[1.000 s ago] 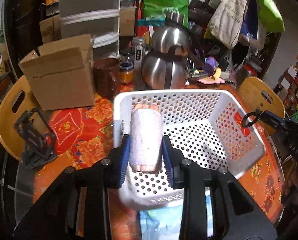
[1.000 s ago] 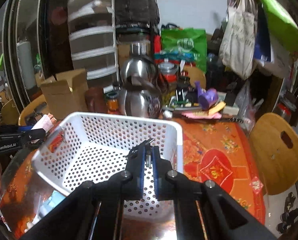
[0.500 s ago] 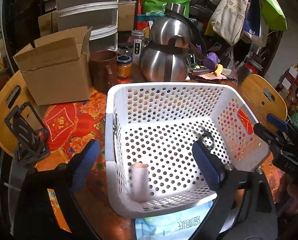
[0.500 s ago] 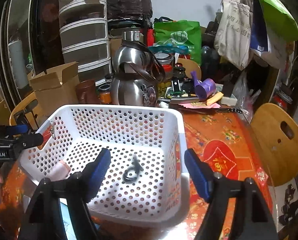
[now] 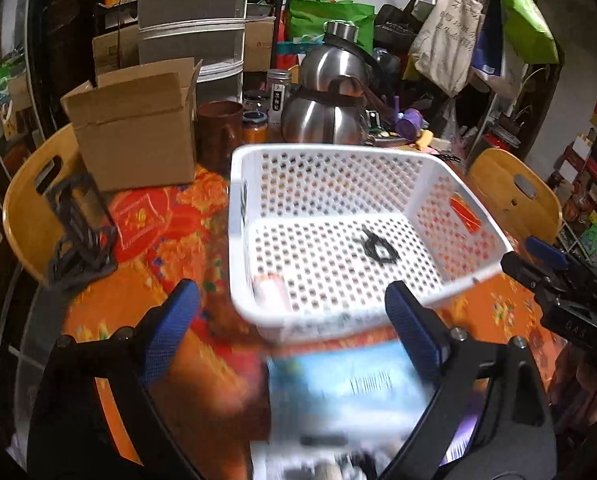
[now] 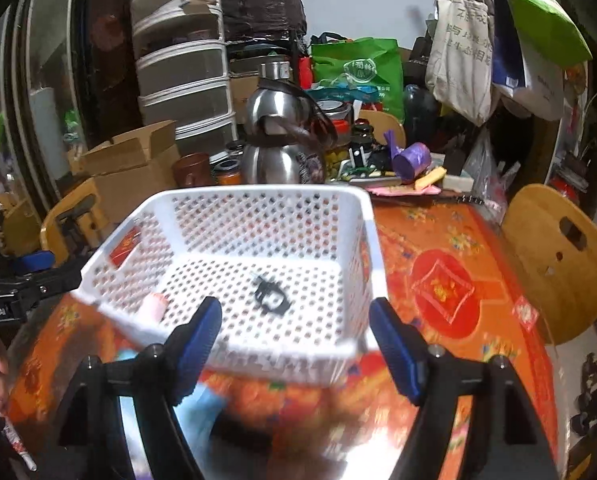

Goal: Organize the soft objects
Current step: 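Grasp the grey gloves with the right gripper while the left gripper grasps the other glove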

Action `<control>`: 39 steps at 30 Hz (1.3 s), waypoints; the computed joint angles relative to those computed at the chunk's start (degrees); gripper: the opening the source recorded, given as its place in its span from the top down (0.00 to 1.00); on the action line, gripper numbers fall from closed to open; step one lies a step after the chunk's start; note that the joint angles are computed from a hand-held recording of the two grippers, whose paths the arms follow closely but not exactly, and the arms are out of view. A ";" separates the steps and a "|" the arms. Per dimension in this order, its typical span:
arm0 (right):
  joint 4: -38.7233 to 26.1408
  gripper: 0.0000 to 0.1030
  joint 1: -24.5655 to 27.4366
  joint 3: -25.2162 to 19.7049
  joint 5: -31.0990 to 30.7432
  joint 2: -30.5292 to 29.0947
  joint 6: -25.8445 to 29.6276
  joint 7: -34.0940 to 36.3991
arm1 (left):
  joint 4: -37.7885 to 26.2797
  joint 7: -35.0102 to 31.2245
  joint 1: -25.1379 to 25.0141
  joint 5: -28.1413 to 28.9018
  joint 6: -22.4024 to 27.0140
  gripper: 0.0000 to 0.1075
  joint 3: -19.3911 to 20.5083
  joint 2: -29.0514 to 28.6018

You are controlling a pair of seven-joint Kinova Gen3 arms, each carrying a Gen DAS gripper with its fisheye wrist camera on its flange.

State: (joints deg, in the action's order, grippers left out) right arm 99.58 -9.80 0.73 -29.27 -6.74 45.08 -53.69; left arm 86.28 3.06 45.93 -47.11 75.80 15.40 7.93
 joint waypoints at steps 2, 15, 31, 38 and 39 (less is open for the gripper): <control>3.16 0.26 0.16 1.54 -2.30 -2.80 0.49 3.09 | 0.94 3.84 2.57 -1.14 2.15 0.14 1.24 0.23; 21.74 0.26 -3.64 11.02 -5.36 -23.61 4.57 9.47 | 5.31 26.05 20.18 -5.38 12.27 0.14 5.53 4.72; 31.32 0.62 -13.57 -2.53 0.22 -33.79 -6.58 -3.20 | 13.80 37.15 23.89 -4.90 8.71 0.25 6.53 4.02; 33.04 0.77 -17.27 -5.19 4.13 -30.86 -10.93 -8.00 | 14.99 36.58 22.44 -5.01 5.26 0.44 6.27 4.29; 33.18 0.81 -17.96 -4.99 4.66 -30.20 -11.23 -8.59 | 14.77 36.18 22.41 -5.16 5.29 0.49 6.20 4.50</control>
